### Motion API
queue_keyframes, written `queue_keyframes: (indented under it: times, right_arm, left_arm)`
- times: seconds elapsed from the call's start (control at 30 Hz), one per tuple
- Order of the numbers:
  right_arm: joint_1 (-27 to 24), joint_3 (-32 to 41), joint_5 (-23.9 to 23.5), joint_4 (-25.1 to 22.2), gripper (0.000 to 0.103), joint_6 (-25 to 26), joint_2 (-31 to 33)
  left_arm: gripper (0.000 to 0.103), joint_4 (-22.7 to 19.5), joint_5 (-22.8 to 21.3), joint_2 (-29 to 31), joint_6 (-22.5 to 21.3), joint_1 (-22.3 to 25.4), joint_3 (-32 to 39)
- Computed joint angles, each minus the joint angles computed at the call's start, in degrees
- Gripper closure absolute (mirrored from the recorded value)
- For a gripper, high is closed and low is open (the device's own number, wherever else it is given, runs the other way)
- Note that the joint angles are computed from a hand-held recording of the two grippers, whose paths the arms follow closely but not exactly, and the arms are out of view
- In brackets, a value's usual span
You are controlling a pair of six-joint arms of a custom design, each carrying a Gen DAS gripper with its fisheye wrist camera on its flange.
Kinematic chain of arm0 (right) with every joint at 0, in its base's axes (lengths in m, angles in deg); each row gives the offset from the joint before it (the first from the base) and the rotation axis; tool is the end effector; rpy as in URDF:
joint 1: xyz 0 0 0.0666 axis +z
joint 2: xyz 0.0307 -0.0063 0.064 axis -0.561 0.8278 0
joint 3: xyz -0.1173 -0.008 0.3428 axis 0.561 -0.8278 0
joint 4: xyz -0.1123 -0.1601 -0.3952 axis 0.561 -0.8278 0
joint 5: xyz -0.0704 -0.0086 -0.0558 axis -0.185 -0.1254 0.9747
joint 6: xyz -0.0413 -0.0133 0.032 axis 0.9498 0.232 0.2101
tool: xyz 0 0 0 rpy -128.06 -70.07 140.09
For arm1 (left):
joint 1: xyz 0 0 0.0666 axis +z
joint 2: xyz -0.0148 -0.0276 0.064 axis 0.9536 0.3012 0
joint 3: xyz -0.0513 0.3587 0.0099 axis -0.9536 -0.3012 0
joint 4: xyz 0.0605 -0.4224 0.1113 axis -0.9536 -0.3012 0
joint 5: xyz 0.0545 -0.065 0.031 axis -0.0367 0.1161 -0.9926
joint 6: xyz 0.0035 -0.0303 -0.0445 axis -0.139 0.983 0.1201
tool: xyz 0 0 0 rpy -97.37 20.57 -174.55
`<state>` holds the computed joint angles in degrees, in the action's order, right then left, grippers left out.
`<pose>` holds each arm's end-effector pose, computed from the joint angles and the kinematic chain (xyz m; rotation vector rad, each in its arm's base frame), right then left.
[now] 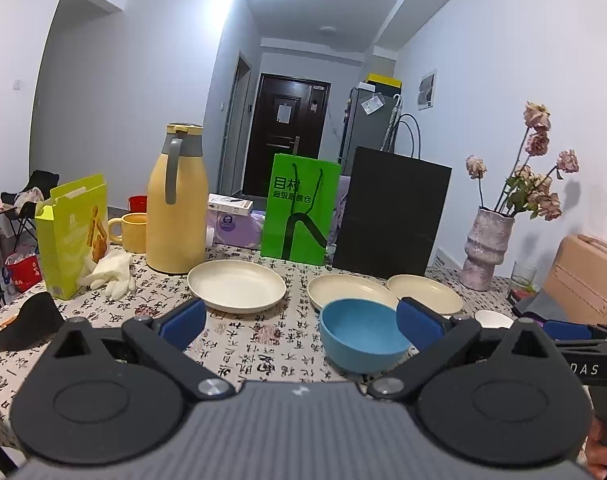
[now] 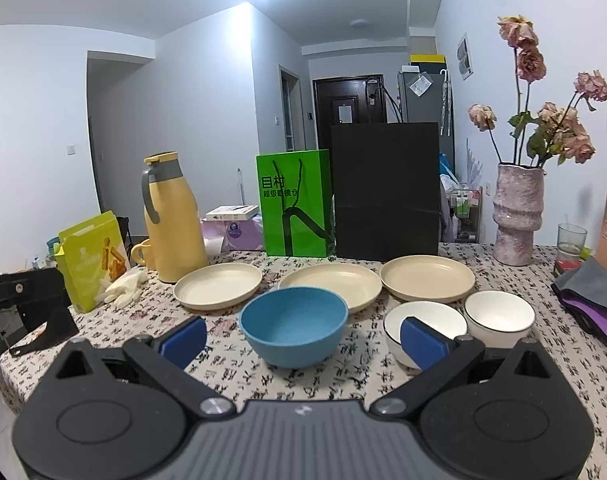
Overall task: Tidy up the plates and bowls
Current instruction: 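Move the left tool toward the cream plate beside the yellow thermos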
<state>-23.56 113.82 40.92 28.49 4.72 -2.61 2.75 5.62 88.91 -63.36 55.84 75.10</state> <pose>0.4342 0.0676 0.4400 0.3241 1.9037 -0.0534 0.5371 -0.1705 0.4620 0.3768 1.8681 -0.5015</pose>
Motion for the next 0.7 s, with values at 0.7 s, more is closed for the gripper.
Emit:
queue_keyframes:
  times: [0.7]
  right_arm:
    - [-4.3, 17.2, -8.0, 2.8, 0.0, 2.0, 18.3]
  left_arm:
    - [0.0, -4.5, -5.2, 17.3, 4.8, 1.9, 20.1]
